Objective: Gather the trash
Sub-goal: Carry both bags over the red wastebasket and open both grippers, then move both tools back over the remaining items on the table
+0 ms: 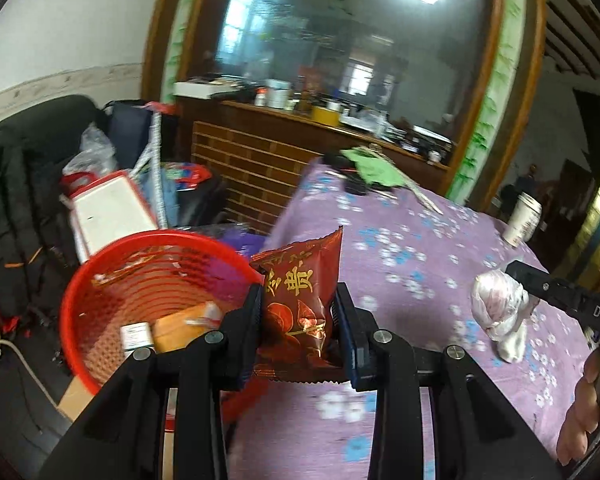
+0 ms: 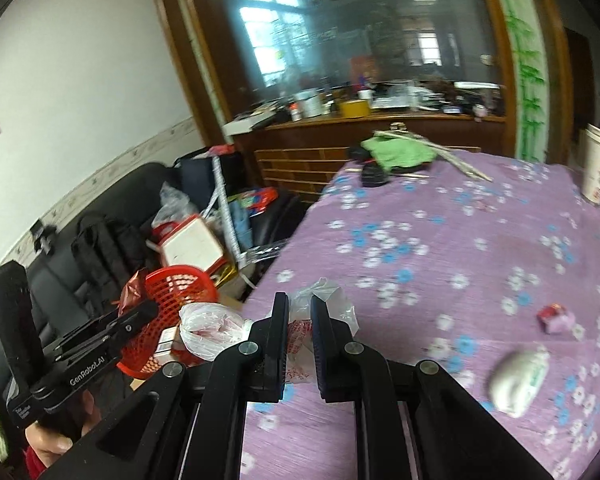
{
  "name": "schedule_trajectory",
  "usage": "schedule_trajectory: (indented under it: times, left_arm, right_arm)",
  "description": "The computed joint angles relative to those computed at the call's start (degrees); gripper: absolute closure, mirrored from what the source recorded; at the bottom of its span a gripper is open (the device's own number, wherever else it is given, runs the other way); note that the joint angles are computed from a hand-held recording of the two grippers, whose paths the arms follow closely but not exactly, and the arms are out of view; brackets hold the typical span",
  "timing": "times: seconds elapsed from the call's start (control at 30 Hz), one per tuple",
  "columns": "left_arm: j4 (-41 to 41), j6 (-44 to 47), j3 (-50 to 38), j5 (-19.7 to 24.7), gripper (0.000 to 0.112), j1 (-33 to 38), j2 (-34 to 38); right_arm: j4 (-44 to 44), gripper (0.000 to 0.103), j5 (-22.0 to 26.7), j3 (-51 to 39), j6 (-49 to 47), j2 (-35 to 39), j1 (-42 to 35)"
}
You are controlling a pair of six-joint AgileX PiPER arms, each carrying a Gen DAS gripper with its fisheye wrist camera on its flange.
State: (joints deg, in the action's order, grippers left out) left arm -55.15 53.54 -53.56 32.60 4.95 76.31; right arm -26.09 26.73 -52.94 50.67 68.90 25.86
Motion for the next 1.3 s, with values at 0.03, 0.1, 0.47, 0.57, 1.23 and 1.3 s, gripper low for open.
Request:
schedule_trajectory:
  times: [0.03, 0.1, 0.47, 0.57, 1.23, 1.3]
  left_arm:
    - [-0.74, 1.17, -0.14, 0.71, 0.079, 1.61, 0.42]
    - [-2.29, 3.41, -0.50, 1.98, 0.079, 4.96, 1.59]
    - [-4.54, 8.50, -3.96, 5.11, 0.079, 13.37, 9.71]
    - [-4.95, 9.10, -4.30, 4.78, 0.079, 13.64, 10.74]
    - [-4.18, 7.69, 0.13, 0.60, 0.049, 7.30, 2.55]
    - [-2.19, 5.08, 0.74, -0.08, 0.048, 4.58, 0.90]
  right_arm:
    - [-0.79, 0.091, -0.13, -0.87, 0.77, 1.34, 0.97]
    - [-2.92, 0.091, 0.16, -3.69, 2.64, 5.03, 3.37]
    - [2.02, 0.091, 1.93, -20.79, -3.05, 22.33, 7.22]
    - [2.81, 0.091, 2.39, -26.12, -3.70, 27.24, 8.13]
    - [16.17, 0.073, -4.34, -11.05, -12.76, 15.47, -2.28]
    - [19.68, 0.073, -4.88, -6.70, -15.99, 11.13, -4.97]
